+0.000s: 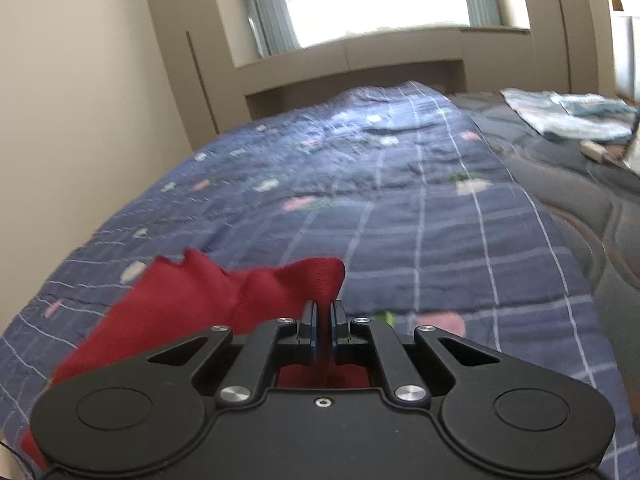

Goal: Fold small clothes

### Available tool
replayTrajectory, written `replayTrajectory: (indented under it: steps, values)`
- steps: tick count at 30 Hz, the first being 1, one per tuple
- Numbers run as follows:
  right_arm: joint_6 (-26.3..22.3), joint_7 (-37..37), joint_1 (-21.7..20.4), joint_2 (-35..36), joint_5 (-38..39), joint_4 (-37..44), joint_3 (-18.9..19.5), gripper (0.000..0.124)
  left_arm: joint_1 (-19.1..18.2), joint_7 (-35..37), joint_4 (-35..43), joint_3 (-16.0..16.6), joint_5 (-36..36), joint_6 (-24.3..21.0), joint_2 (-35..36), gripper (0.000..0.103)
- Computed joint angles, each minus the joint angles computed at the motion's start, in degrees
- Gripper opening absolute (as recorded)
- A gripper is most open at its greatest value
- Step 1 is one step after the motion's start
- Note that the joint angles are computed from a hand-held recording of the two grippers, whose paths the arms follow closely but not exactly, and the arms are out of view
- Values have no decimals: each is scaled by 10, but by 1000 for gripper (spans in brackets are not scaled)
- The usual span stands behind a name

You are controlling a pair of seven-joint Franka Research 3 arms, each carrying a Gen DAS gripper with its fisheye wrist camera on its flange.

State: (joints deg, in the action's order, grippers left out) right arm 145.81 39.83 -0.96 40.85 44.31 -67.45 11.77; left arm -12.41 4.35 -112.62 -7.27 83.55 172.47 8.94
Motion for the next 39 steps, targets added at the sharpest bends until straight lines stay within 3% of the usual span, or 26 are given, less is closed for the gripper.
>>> replayTrajectory:
  steps: [4,6,10,13,17,21,27,30,32,34,39]
  values:
    - [14,2,4,0,-2,-12,-1,6,-1,18,-2,-2,-17,-6,0,15]
    - [26,-7,6,-7,-4,-25,-1,11,2,10,-6,1,-25,11,-4,22]
    - [46,-12,7,-26,-10,-51,-4,25,9,-88,-12,10,28,40,-22,57]
    - [61,-14,2,-46,1,-79,-3,46,23,-158,-25,5,68,40,-47,69]
    - [72,-36,-15,-85,40,-134,7,68,44,-258,-56,-5,106,-6,-92,99]
    - [83,-52,-14,-124,75,-192,2,84,62,-255,-86,-13,48,-76,-117,102]
    - [140,-26,24,-156,55,-261,-31,87,78,-104,-109,-14,-159,-152,-108,102]
    - [175,-25,31,-167,45,-291,-32,87,83,-7,-134,-9,-280,-139,-108,99]
    - [205,-41,29,-174,49,-310,-23,87,89,15,-156,-6,-322,-107,-111,99]
    - [227,-58,23,-177,60,-324,-12,87,99,13,-178,-3,-332,-76,-117,100]
    - [291,-126,-3,-175,127,-343,36,89,106,12,-175,-11,-312,-79,-115,100]
